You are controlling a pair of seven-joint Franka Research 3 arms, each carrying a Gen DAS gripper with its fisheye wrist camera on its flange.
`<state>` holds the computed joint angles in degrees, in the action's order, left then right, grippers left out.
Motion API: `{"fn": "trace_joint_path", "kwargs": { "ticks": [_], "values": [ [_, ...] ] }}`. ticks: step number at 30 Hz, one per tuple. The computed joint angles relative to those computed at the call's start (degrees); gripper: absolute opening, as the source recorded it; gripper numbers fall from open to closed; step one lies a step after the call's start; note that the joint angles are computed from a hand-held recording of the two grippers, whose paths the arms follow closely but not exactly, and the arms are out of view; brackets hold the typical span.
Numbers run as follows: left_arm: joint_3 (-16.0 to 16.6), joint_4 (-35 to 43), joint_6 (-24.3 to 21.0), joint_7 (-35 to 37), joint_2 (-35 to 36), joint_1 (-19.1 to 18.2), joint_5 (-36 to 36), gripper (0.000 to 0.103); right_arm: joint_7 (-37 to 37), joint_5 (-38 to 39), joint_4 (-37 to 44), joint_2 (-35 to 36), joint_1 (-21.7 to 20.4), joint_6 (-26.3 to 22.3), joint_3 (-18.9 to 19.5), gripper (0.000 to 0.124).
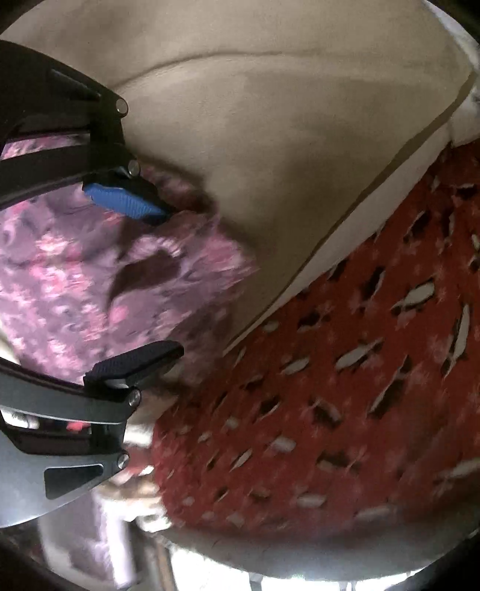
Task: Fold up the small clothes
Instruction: 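Lay the folded garment down and open both tools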
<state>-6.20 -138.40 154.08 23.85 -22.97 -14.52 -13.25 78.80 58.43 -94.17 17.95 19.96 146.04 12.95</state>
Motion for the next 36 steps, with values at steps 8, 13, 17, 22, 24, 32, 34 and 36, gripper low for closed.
{"fn": "trace_joint_path", "kwargs": {
  "ticks": [8,13,17,22,24,32,34,36],
  "values": [
    [1.0,-3.5,0.8,-4.5,-6.2,4.3,6.2,0.058,4.2,-1.6,3.2,2.2,-0.7,10.9,-0.2,0.034],
    [5.4,-9.0,1.5,4.6,-7.2,-3.7,-0.9,0.058,8.9,-8.9,-2.5,-0.5,-0.7,7.6,-2.6,0.04],
    [4.7,-10.0,2.4,8.2,-4.9,-6.9,-6.0,0.058,8.0,-4.3,-4.1,-0.4,-1.9,6.5,-0.9,0.039],
    [-5.4,-1.2,-10.7,-1.8,-0.3,1.9,9.3,0.053,5.0,-11.5,-4.6,-2.0,1.9,12.0,-3.0,0.006],
    [-5.8,0.6,-13.4,-3.5,0.5,2.1,11.4,0.053,18.0,-23.7,-2.0,-0.1,4.3,5.2,-7.5,0.007],
    [-6.8,-6.6,-11.9,-6.2,-10.5,-3.6,9.8,0.052,2.1,-0.2,-16.1,-11.2,-4.1,3.8,-1.7,0.028],
    [-8.4,-6.4,-13.1,-7.4,-11.2,-4.8,11.1,0.052,-2.2,4.0,-19.7,-14.4,-3.6,0.7,-2.9,0.046],
    [-9.7,-5.1,-16.3,-8.3,-10.0,-6.5,11.7,0.052,-3.7,5.0,-23.1,-17.2,-2.5,-2.5,-4.2,0.046]
  ]
}}
